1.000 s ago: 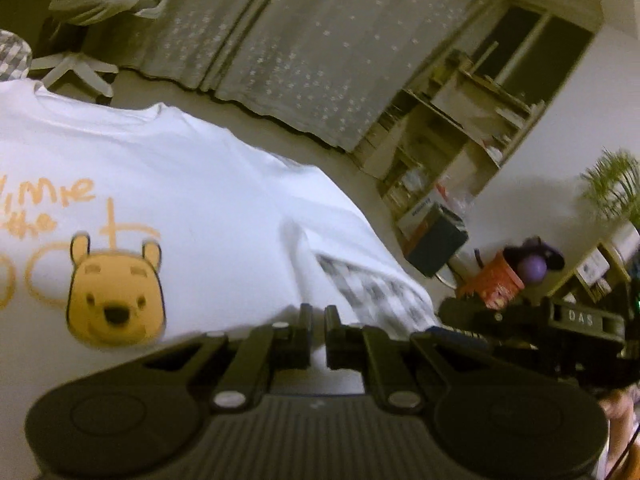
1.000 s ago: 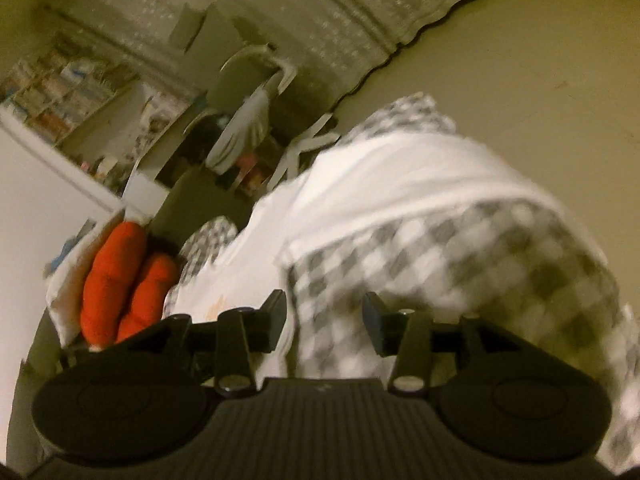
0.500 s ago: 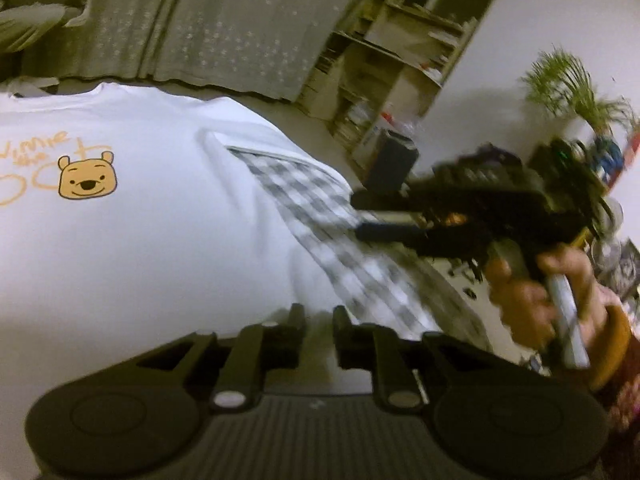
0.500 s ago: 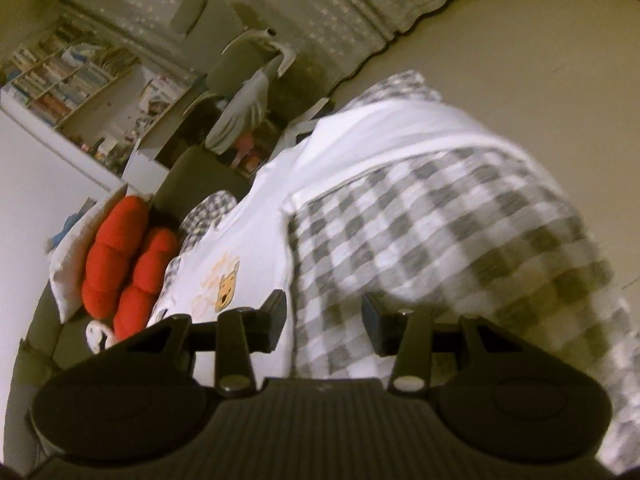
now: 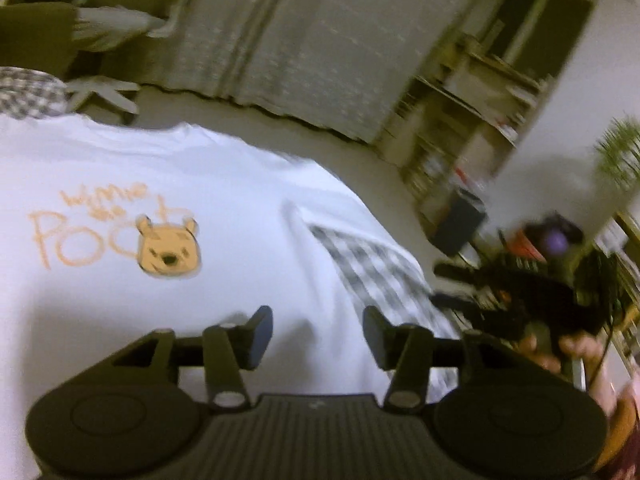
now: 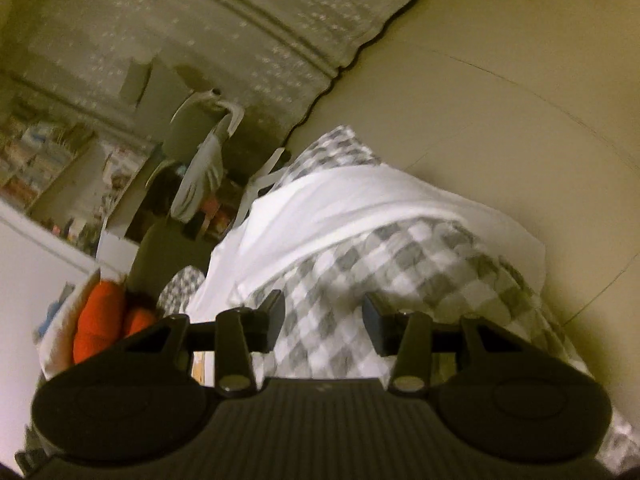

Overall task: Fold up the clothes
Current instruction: 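Reach the right gripper to the white sleeve and grasp it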

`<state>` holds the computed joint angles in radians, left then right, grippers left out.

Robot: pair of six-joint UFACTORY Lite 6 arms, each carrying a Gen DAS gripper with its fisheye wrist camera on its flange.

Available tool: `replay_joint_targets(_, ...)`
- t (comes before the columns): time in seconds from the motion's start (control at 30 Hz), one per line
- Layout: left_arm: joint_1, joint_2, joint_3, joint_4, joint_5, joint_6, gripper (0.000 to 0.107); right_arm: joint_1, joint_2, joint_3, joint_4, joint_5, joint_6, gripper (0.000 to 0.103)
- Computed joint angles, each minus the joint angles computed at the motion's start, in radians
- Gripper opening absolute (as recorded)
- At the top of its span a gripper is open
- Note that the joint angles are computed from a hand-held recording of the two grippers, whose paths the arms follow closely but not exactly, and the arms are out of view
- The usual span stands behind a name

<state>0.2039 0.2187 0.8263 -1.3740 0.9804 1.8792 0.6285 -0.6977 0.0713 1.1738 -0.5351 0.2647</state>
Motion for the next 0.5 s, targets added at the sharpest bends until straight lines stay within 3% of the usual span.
replay_joint_targets(0.2,-0.059,0.004,0.017,-0.161,-0.147,-0.008,0.074,-0.112,0.073,-0.009,-0.209,-0.022,0.318,0.047)
replay_joint_targets(0.37,-0.015,0.116,0.113,-0.124,-0.128,-0.102,0.075,-0.095,0.167,0.000,-0.220,-0.130,0.505,0.049)
replay_joint_targets(0.5,0.016,0.171,0.175,-0.083,-0.102,-0.197,0.075,-0.077,0.237,0.062,-0.105,-0.153,0.466,0.049)
